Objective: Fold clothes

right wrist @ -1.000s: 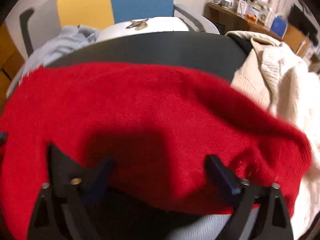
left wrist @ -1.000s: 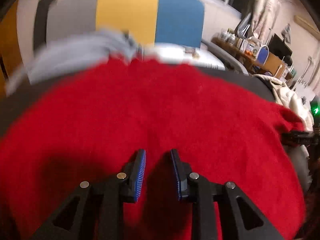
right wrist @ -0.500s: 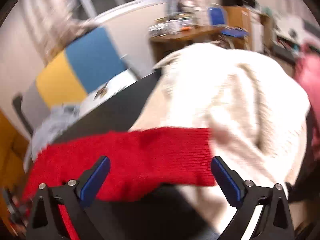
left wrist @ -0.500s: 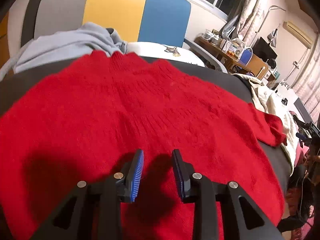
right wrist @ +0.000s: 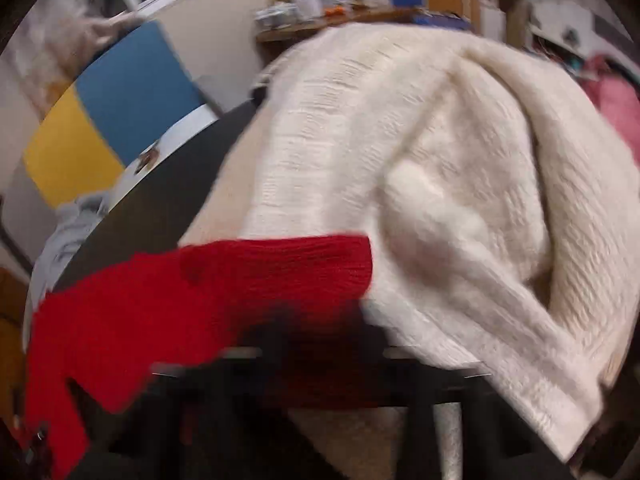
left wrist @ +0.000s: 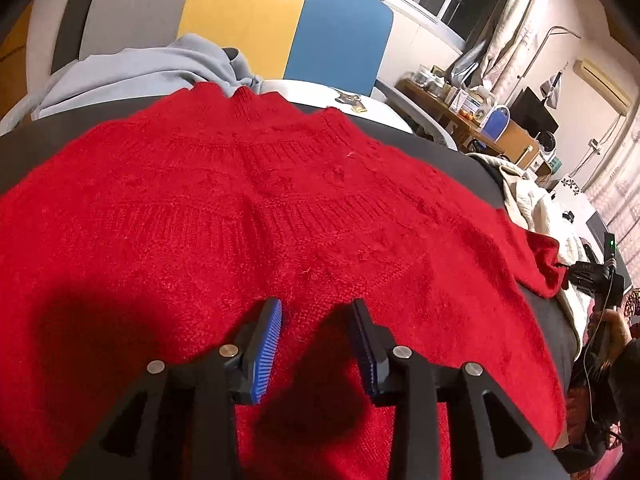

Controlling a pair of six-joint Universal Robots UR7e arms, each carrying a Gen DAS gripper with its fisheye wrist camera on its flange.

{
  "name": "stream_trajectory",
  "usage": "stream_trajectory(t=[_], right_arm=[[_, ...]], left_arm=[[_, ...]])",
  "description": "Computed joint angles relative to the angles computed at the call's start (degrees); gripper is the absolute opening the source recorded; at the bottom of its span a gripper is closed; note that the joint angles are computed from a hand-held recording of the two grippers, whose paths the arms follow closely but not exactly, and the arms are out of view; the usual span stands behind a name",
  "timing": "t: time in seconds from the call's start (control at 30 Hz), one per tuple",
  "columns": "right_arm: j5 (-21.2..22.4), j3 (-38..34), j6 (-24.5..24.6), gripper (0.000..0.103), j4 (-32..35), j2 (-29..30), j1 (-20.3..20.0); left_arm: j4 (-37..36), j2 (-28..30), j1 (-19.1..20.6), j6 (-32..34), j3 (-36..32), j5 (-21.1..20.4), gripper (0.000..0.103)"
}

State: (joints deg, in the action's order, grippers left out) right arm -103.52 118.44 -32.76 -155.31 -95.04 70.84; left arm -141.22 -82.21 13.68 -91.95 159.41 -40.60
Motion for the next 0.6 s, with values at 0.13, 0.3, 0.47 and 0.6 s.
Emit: stream_trajectory(t=[0.13, 0.3, 0.47, 0.6], right_arm=[[-8.75, 0.04, -7.92, 0.013, -5.69, 1.65, 4.62], [-16.50, -3.16, -15.60, 0.012, -15.57, 4.84, 9.13], [-23.95, -7.32, -12.67, 0.028, -10.39, 8.03, 7.98], [-24.94, -4.97, -17.28, 0.039, -22.42, 8.63, 9.13]], left_arm=[[-2.82, 0.26, 0.58, 1.60, 0.54, 0.30, 0.037], [-5.55, 0.04, 0.71, 2.69, 1.43, 0.33, 0.038], [-7.10, -0.57, 0.61, 2.94, 2.12, 0.12, 0.039], [4.30, -4.12, -1.72, -1.55, 0.37, -1.22, 0.039]])
